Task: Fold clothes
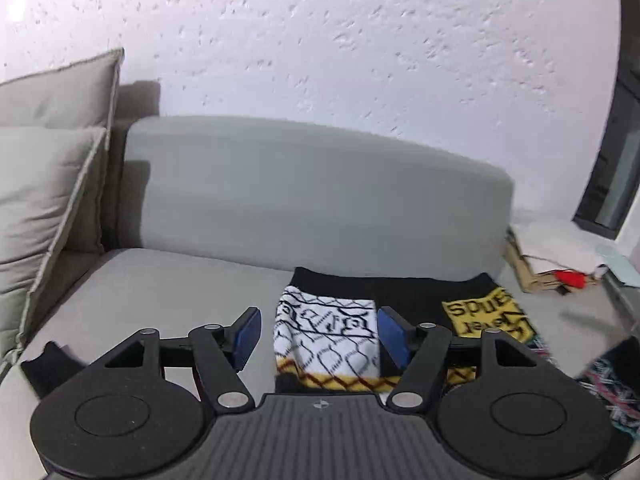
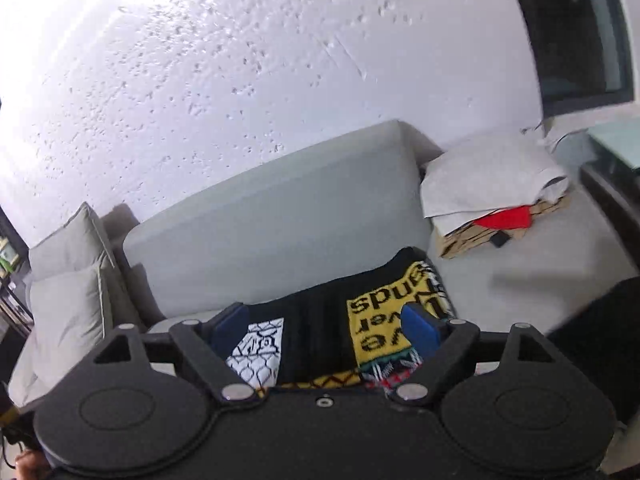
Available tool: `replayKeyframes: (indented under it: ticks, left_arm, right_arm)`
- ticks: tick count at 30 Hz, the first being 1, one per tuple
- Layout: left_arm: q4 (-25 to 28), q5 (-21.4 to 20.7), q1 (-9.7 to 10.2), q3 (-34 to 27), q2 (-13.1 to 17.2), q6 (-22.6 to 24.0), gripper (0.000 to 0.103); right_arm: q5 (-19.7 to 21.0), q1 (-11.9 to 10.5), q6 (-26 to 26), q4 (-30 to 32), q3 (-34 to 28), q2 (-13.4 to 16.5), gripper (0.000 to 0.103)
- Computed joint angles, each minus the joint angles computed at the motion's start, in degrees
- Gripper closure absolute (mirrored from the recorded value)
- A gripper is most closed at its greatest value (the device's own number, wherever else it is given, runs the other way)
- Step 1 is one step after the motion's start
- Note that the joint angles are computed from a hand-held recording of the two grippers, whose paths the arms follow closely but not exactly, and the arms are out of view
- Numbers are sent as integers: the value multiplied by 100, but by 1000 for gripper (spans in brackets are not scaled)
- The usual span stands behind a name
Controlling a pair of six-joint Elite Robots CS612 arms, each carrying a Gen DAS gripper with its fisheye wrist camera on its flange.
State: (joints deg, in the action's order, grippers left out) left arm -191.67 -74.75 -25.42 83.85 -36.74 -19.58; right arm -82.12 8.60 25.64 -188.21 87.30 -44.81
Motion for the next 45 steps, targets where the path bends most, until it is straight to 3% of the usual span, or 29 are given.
replayKeyframes:
  ticks: [2,5,7,12,16,18,20,21,22,23,28,29,30,32,35,36,38,45]
  left_arm:
    - [459,-72,101,-434,265,-103,36]
    - [1143,-107,236,-1161,726,-160,36]
    - [1608,-52,305,-1649,1024,-161,37]
    - [2565,-295,470,-2809,1697,-215,36]
    - [2945,-579,561,-3562,2125,-192,36]
    - [3210,-625,572,-3959,2326,-108,36]
    - [3359,-629,551,-4250,2476,110,38]
    - [3353,-585,530,-4313,2513,231,44]
    - [3297,-660,522,-4318,2517,359,70]
    - [3201,-637,497,-4250,2479,424,90]
    - [1451,438,280,-3439,2238,873,91]
    - [1331,615,252,-3376,2221,888,91]
    - [1450,672,256,-3456,2286,854,91]
    - [2198,651,282,-3733,2412,550,88]
    - [2373,744,248,-3652,2318,421,86]
    - [2382,745,237,-3567,2242,392,86]
    - [1978,767,211,-3055,1917,524,85]
    - [-100,932,-6,-789,481,1121,82]
  right_arm:
    - [-25,-38,125,282,-412,326,23]
    - [-189,-102,211,939,-1125,852,44]
    - [-372,-143,215,1388,-1584,1184,48]
    - [-749,-229,343,2285,-2699,1962,48]
    - [-508,-305,208,2389,-3282,2404,48]
    - [-407,-315,154,2384,-3538,2586,52]
    - [-508,-275,-20,2534,-3812,2746,62]
    - [-650,-235,-155,2653,-3929,2805,67]
    - [-830,-187,-305,2789,-4033,2853,82]
    - [-970,-145,-451,2755,-4060,2880,85]
    - [-1857,51,-1001,647,-3441,2787,87]
    - [-2057,87,-1058,413,-3397,2795,87]
    - [-2181,104,-1054,418,-3418,2826,87]
    - [-2200,82,-853,1060,-3617,2936,86]
    - [-2041,36,-581,1744,-3685,2929,85]
    - [-2020,38,-555,1723,-3559,2830,82]
    - [-1999,43,-457,1560,-3144,2526,65]
    - [-1604,19,-360,-258,-773,898,56]
